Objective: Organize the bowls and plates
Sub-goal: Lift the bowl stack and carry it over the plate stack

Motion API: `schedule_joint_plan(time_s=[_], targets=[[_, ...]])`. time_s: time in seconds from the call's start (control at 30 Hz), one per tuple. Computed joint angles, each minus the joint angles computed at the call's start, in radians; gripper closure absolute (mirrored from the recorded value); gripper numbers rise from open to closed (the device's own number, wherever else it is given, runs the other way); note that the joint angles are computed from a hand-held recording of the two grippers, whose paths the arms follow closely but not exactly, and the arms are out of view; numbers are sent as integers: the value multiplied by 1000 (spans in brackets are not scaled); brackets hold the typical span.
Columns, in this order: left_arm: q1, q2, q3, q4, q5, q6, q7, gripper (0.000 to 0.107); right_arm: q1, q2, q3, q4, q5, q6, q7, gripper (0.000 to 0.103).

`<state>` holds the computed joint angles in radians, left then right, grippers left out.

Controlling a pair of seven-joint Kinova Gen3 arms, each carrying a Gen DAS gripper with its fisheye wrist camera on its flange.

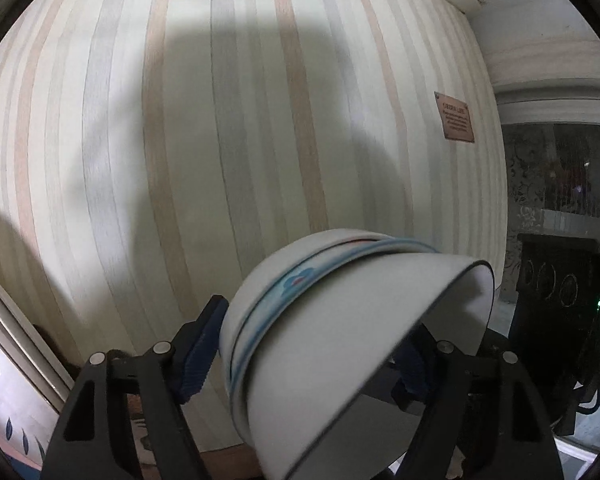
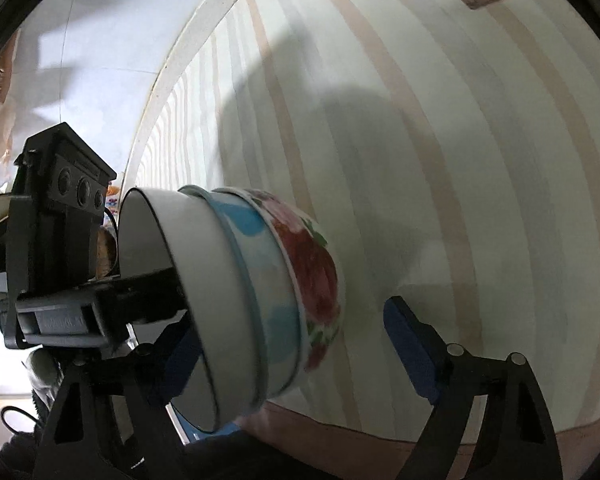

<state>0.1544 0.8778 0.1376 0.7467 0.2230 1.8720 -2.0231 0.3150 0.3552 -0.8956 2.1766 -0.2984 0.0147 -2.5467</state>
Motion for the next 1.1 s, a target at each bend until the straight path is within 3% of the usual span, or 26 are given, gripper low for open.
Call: schedule_joint_plan(time_s=[0.03, 0.1, 0.47, 0.8, 1.1], targets=[[-5, -4, 2, 8, 4, -8, -5, 34, 6, 15, -2, -13, 13, 7, 12, 33], [-15, -20, 3, 34, 7, -34, -23, 36, 39, 73, -36, -28, 26, -12, 36, 41], [-40, -66, 1, 112, 19, -107, -45, 37, -43, 56, 45, -36, 100, -35, -19, 41], [-57, -68, 2, 72, 28, -85, -46, 37, -26, 14, 37, -30, 119, -12, -2, 41], [-77, -77, 3, 7, 46, -28, -17, 37, -27, -37, 45, -95, 28, 95, 89, 41]])
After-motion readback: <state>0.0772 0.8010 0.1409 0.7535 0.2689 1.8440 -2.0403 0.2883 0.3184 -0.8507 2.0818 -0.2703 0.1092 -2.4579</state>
